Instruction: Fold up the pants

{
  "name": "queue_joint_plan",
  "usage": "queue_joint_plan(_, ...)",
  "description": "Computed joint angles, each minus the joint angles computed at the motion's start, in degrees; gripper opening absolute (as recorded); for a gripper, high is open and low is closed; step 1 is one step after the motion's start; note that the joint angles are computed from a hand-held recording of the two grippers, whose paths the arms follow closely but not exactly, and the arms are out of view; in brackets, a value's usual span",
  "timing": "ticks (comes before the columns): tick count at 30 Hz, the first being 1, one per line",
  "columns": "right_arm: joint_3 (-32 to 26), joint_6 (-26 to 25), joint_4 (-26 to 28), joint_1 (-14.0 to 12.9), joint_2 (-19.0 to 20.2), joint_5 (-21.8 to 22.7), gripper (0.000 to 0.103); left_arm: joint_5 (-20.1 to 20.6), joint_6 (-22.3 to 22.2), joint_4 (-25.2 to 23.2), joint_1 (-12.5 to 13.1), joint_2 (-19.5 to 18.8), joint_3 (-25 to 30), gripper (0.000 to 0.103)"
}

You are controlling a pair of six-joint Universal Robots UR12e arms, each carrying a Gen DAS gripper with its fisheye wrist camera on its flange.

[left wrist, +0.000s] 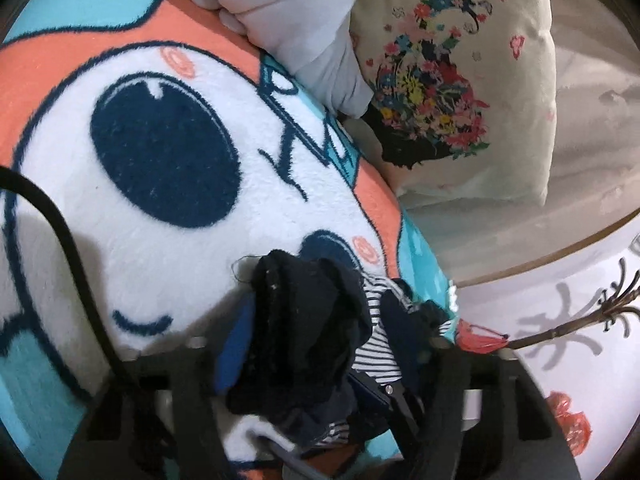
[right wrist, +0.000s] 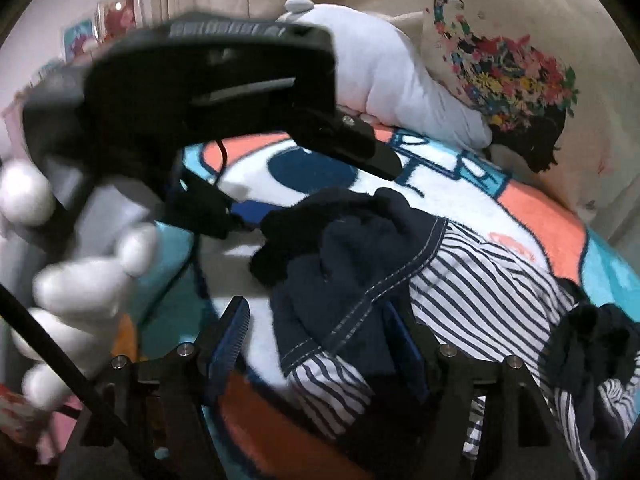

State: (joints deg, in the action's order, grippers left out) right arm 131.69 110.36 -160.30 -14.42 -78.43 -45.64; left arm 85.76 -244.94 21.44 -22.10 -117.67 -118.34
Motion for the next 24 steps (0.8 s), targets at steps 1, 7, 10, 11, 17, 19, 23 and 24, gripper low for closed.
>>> queue_joint_plan(1, 0.4, 1.6, -2.9, 0.1, 0.2, -0.4, 0.049, 0.3, 0.3, -0.7, -0.1, 0.2, 0.0, 0.046)
queue_joint_plan(7, -3.6, 4.7, 10.6, -2.8, -0.6, 6.9, 0.017, 2.6, 2.8, -3.7, -1.8, 1.3, 2.3, 0.038)
queue_joint_plan(10, -4.8, 4.4, 17.3, -5.6, -1.4, 11.7, 0.016, 3.2, 5.7, -6.7, -2.8, 1.2, 5.4, 0.038)
queue_joint_plan(11, -5.2, 4.7, 18.9, -6.7, -1.5, 13.4, 0.016, 3.1, 6.6, -7.6, -3.2, 0.9, 6.5, 0.038)
queue_joint_plan(17, -7.6, 7.4, 25.9, -13.4, -0.4, 20.6, 0.016, 0.2, 13.9, -14.8, -5.8, -2.8, 16.9, 0.04)
queue_joint_plan(19, -8.1, 9.0, 27.0, -16.1, 0.4, 21.9, 0.016, -1.3, 15.8, -16.7, -6.6, -4.4, 20.2, 0.041)
queue_joint_plan(23, -9.5, 13.8, 26.0, -19.1, 3.4, 19.4, 0.019, -0.2, 16.8, -18.0, -7.8, -5.7, 22.9, 0.051)
queue_joint_plan(24, -9.9, 16.8, 23.6, -19.4, 4.4, 17.9, 0.02, 1.4, 16.8, -18.4, -8.2, -5.5, 22.8, 0.054)
